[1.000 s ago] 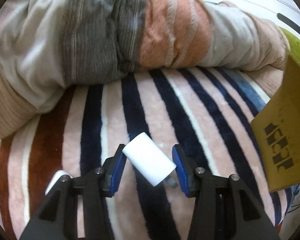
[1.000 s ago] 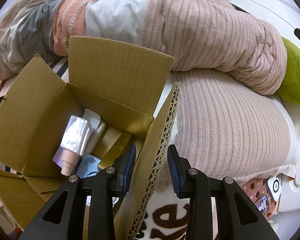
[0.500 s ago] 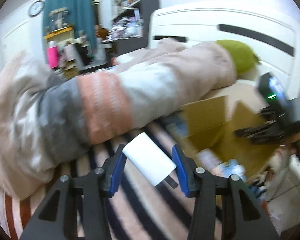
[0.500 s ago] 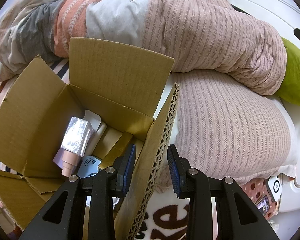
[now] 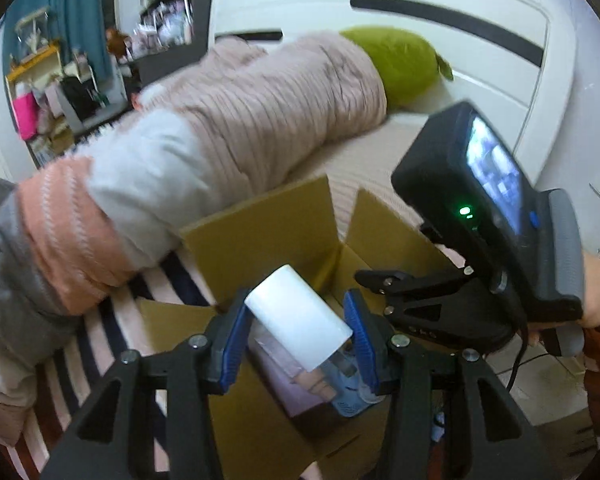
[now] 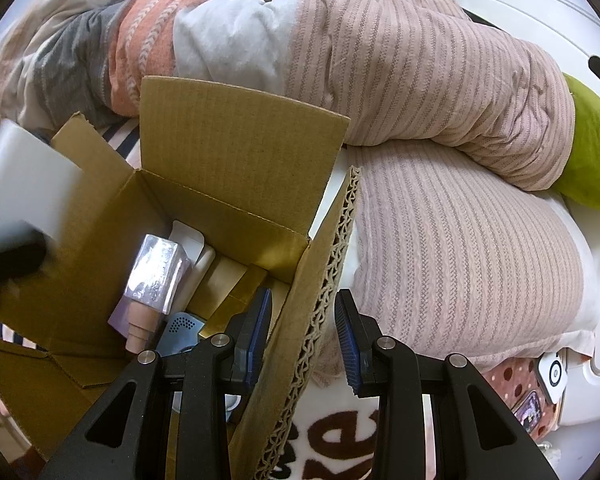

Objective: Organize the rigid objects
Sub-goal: 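Carry the white charger into the box and open the left gripper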

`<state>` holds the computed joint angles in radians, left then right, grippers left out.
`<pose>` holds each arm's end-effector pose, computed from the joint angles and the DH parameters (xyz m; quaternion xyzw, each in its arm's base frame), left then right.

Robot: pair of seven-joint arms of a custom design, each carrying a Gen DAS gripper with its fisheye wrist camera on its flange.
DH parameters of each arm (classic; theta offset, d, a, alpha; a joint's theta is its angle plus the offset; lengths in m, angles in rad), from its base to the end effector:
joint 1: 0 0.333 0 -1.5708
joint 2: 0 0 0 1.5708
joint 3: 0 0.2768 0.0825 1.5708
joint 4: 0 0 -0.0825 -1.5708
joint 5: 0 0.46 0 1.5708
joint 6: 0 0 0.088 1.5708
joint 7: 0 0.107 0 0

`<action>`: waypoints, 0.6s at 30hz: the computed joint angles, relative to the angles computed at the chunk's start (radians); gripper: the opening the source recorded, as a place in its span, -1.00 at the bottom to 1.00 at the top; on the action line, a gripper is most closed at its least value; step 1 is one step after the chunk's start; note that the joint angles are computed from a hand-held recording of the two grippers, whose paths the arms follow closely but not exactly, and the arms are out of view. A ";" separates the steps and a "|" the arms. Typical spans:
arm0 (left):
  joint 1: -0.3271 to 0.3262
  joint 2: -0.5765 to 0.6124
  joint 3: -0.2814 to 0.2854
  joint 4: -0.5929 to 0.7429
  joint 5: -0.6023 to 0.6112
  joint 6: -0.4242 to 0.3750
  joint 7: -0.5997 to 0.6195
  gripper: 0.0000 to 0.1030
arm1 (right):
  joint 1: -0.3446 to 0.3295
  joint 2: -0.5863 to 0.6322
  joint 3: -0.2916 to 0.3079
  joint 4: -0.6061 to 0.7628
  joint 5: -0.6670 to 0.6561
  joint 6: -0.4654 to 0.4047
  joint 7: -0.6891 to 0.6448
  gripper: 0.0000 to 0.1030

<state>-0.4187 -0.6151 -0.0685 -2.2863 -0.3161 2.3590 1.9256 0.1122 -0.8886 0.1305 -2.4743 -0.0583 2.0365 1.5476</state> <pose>0.4466 -0.2466 0.6155 -0.3948 0.8470 -0.3317 0.1289 0.4129 0.1043 0.5866 -0.7694 0.5943 -0.2015 0.1189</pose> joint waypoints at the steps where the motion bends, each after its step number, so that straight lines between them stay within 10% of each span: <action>1: -0.002 0.012 0.002 0.007 -0.001 -0.008 0.004 -0.16 | 0.001 0.000 -0.001 0.000 0.000 0.000 -0.002 -0.46; 18: 0.046 0.111 -0.048 0.098 0.037 -0.148 -0.030 -0.15 | 0.002 0.001 -0.003 -0.002 0.005 0.001 -0.007 -0.44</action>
